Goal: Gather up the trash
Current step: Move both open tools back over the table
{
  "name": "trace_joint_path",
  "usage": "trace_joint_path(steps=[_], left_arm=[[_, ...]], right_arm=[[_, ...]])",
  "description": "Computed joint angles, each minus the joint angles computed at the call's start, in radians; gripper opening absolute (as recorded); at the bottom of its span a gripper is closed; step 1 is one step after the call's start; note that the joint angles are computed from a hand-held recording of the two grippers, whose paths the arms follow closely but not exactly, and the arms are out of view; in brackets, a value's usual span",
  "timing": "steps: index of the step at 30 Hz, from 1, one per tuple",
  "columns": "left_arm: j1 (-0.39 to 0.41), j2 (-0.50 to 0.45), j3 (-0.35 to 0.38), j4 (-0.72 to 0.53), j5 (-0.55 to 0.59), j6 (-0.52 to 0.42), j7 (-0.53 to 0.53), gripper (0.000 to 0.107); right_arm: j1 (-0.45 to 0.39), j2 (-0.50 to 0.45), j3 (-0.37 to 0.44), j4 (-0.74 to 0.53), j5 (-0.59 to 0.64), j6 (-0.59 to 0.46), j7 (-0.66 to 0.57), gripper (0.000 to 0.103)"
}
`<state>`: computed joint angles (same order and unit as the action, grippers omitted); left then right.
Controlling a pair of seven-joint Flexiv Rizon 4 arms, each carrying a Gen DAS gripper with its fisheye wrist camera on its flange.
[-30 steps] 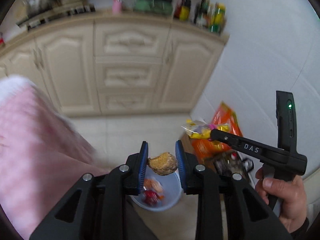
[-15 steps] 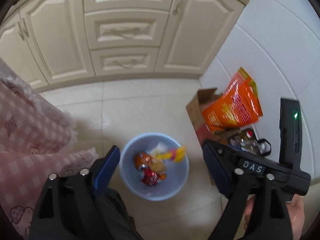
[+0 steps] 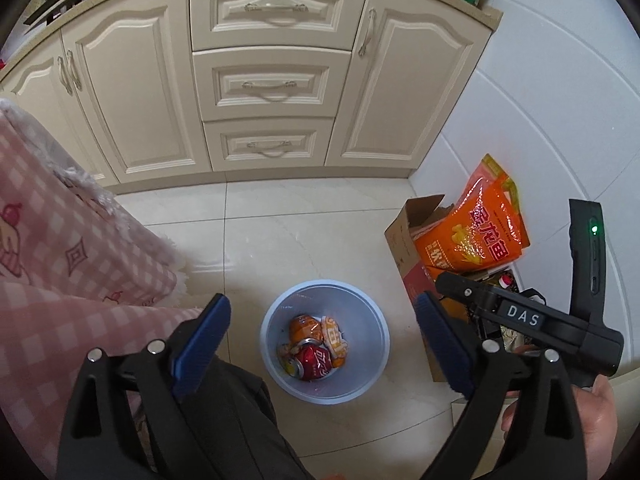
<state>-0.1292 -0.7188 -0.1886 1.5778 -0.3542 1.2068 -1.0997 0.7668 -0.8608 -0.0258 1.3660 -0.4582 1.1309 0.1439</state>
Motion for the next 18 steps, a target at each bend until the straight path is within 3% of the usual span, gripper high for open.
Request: trace_joint_path(steps=[10, 18], left_arm=[[0.053, 0.066, -0.061, 0.077, -0.061, 0.053, 0.050, 0.092], [0.155, 0.204, -0.186, 0.221, -0.205, 0.186, 0.175, 0.092]], right_arm=[[0.026, 0.022, -0.024, -0.033, -0.042, -0.029, 0.006, 0.097], [0.057, 0.049, -0.062, -0.092, -0.134, -0.031, 0.012, 0.097]])
